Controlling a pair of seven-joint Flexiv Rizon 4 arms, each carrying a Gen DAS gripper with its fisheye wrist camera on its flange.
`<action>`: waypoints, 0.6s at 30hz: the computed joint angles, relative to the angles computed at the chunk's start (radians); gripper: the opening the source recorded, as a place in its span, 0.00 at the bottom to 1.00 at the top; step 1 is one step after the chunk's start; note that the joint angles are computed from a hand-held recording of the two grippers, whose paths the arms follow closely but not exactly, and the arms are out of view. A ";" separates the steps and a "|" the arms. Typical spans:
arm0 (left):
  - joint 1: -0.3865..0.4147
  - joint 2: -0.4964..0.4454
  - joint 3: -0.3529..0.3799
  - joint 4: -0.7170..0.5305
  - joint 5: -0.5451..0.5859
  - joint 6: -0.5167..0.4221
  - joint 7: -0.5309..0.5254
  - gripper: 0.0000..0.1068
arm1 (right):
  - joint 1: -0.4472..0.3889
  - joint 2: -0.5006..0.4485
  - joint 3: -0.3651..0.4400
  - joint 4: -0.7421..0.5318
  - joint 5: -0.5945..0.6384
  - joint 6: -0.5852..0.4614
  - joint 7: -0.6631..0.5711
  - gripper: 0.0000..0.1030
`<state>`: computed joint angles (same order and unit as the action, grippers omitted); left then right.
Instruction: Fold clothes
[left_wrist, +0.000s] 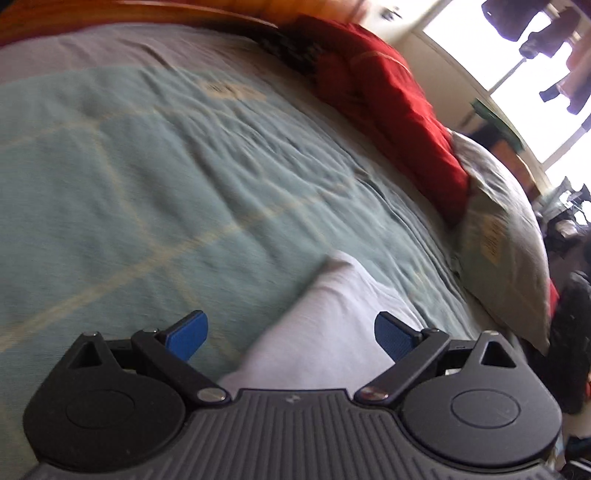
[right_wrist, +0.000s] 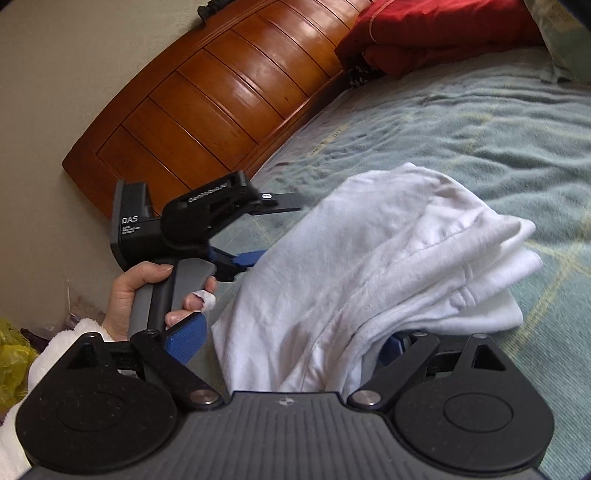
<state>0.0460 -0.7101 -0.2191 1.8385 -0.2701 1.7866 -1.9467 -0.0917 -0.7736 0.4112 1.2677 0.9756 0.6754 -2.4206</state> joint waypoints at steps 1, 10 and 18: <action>0.037 0.013 -0.042 0.023 0.036 0.013 -0.007 0.90 | -0.008 -0.002 -0.005 -0.004 -0.006 -0.023 0.021 0.94; 0.159 0.056 -0.271 0.179 0.260 0.186 -0.008 0.91 | -0.102 -0.117 -0.030 -0.128 0.045 -0.183 0.349 0.97; 0.022 0.119 -0.145 0.268 0.337 0.283 -0.087 0.91 | -0.052 -0.190 -0.010 -0.225 0.073 -0.089 0.472 0.99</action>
